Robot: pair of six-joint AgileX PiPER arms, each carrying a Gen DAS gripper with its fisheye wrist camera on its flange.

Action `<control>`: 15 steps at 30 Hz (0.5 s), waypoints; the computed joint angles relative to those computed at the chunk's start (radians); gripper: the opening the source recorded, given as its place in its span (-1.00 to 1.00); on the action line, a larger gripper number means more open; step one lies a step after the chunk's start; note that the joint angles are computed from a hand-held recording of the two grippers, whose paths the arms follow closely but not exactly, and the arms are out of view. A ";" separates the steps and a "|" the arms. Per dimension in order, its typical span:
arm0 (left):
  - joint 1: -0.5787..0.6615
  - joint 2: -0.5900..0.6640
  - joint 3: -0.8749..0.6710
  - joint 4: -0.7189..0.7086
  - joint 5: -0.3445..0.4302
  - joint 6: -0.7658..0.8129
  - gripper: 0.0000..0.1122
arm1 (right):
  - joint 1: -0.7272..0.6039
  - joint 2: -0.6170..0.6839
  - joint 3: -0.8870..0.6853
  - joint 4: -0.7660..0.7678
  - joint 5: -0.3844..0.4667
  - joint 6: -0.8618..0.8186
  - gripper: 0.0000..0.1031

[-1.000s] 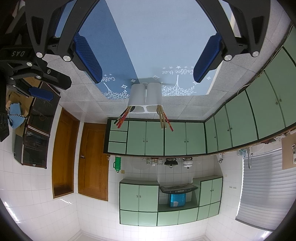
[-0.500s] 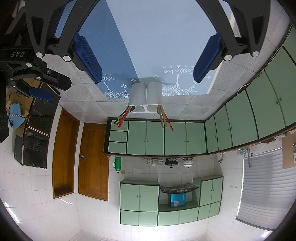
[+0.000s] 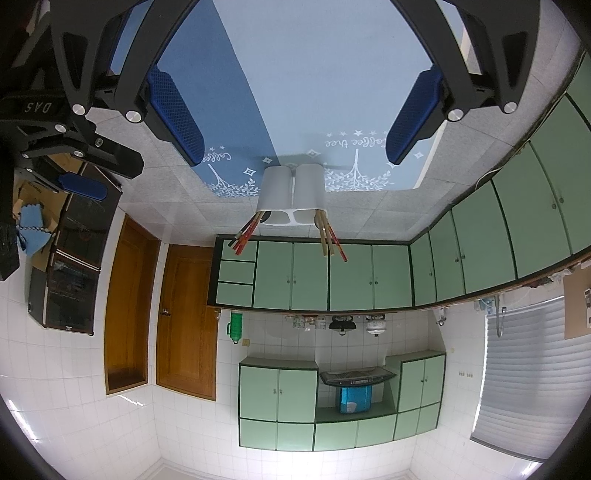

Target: Organize utensils

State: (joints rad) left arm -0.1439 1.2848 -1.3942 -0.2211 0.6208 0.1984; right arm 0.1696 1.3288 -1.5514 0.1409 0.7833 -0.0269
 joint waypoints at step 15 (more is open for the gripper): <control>-0.015 0.006 -0.010 0.054 0.014 -0.055 0.72 | -0.015 -0.001 0.009 0.017 -0.005 -0.012 0.89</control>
